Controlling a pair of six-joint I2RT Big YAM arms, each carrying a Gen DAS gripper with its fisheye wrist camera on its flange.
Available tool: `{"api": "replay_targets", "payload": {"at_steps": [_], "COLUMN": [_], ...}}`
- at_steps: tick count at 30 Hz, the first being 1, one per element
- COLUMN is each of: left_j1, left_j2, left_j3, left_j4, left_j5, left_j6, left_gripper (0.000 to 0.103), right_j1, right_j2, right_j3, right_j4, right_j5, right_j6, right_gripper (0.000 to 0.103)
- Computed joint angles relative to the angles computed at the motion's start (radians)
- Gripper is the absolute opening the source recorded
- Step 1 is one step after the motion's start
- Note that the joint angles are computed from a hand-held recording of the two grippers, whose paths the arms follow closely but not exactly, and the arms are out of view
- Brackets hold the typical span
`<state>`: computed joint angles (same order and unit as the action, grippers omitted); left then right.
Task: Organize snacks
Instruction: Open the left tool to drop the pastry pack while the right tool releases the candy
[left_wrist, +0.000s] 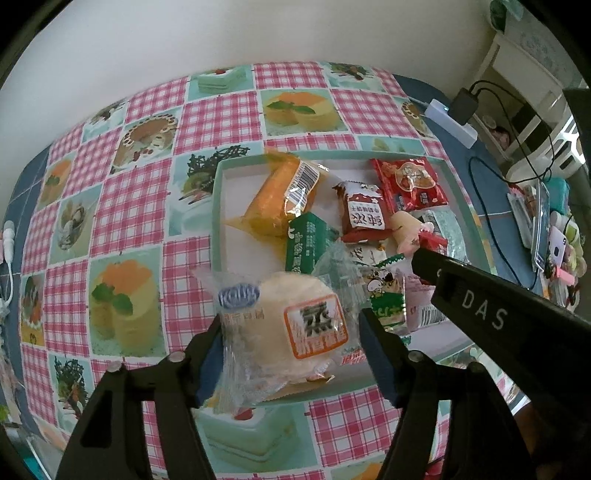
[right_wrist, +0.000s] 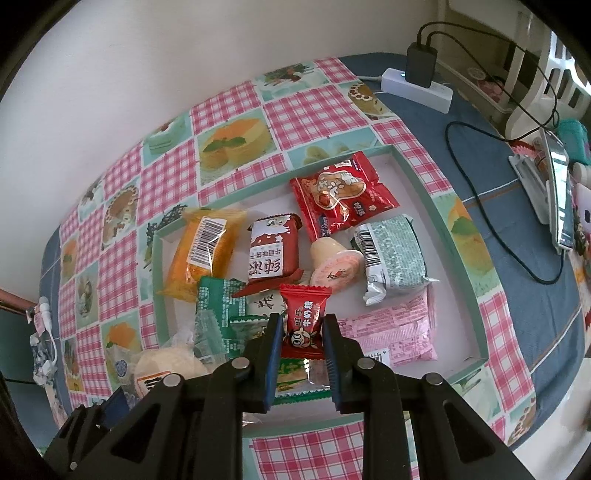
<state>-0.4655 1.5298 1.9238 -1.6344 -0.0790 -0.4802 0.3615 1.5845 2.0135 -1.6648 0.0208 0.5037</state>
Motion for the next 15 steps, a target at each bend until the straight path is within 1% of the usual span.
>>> {"api": "replay_targets", "payload": {"at_steps": [1,8,11,13,15], "left_j1": [0.001,0.018,0.032,0.045,0.055], "left_j2": [0.000,-0.008,-0.018,-0.025,-0.031], "left_j3": [0.001,-0.002,-0.008,-0.016,-0.022], "left_j4": [0.000,0.007,0.012,0.018,0.020], "left_j5": [-0.002,0.004,0.008,0.017,0.024], "left_j6": [-0.003,-0.017,-0.033,-0.041,-0.047], "left_gripper": [0.080,0.081,0.086,0.087,0.087], "right_j1": [0.000,-0.001,-0.003,-0.003,-0.001], "right_j2": [0.000,-0.001,0.001,0.003,0.004], "right_j3": [0.000,-0.003,-0.003,-0.005,-0.008], "right_j4": [0.000,-0.002,-0.009,-0.014,-0.016], "right_j5": [0.000,0.005,0.004,0.002,0.001], "right_j6": [0.000,0.012,0.019,0.023,0.026], "right_gripper": [0.024,0.024,0.025,0.033,0.057]}}
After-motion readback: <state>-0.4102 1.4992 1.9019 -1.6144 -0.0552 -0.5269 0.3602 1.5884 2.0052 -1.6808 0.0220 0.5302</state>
